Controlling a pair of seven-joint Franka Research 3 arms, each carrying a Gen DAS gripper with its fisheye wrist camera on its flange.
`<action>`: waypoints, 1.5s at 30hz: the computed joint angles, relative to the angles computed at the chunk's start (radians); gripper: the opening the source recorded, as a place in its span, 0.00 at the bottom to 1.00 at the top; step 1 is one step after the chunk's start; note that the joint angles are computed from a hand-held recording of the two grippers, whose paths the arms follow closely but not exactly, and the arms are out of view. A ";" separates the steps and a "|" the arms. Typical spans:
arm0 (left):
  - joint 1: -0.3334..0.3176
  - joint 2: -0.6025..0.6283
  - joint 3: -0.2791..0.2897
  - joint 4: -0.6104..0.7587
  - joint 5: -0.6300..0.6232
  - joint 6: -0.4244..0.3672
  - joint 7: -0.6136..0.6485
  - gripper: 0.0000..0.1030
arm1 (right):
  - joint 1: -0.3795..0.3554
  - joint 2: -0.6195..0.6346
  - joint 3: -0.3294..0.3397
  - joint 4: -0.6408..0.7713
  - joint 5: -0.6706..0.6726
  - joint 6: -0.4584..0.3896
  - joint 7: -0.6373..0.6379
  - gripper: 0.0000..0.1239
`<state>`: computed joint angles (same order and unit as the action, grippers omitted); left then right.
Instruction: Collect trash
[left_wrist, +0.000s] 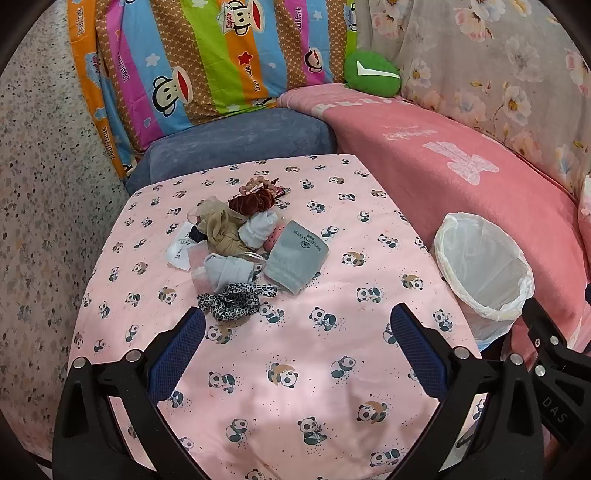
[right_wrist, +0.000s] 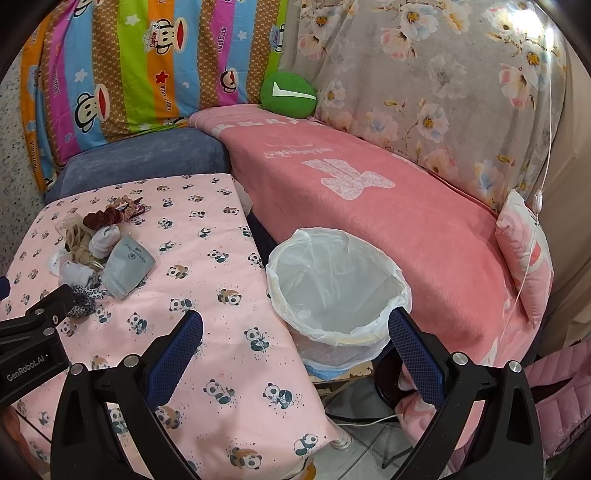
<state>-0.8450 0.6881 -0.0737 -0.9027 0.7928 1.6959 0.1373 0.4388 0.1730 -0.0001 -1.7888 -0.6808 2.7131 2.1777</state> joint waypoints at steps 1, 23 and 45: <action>0.000 0.002 0.000 0.003 0.000 -0.001 0.001 0.93 | 0.001 0.001 0.000 0.001 -0.002 -0.002 0.002 0.78; -0.006 0.012 0.010 0.028 0.004 -0.009 0.019 0.93 | 0.004 0.003 -0.001 0.012 -0.028 -0.014 0.016 0.78; -0.003 0.017 0.013 0.038 -0.001 -0.003 0.025 0.93 | 0.007 0.010 0.001 0.032 -0.024 -0.026 0.008 0.78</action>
<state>-0.8476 0.7052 -0.0612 -0.8647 0.7913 1.6930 0.1624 0.4462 0.1828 0.0006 -1.7564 -0.7052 2.6875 2.1853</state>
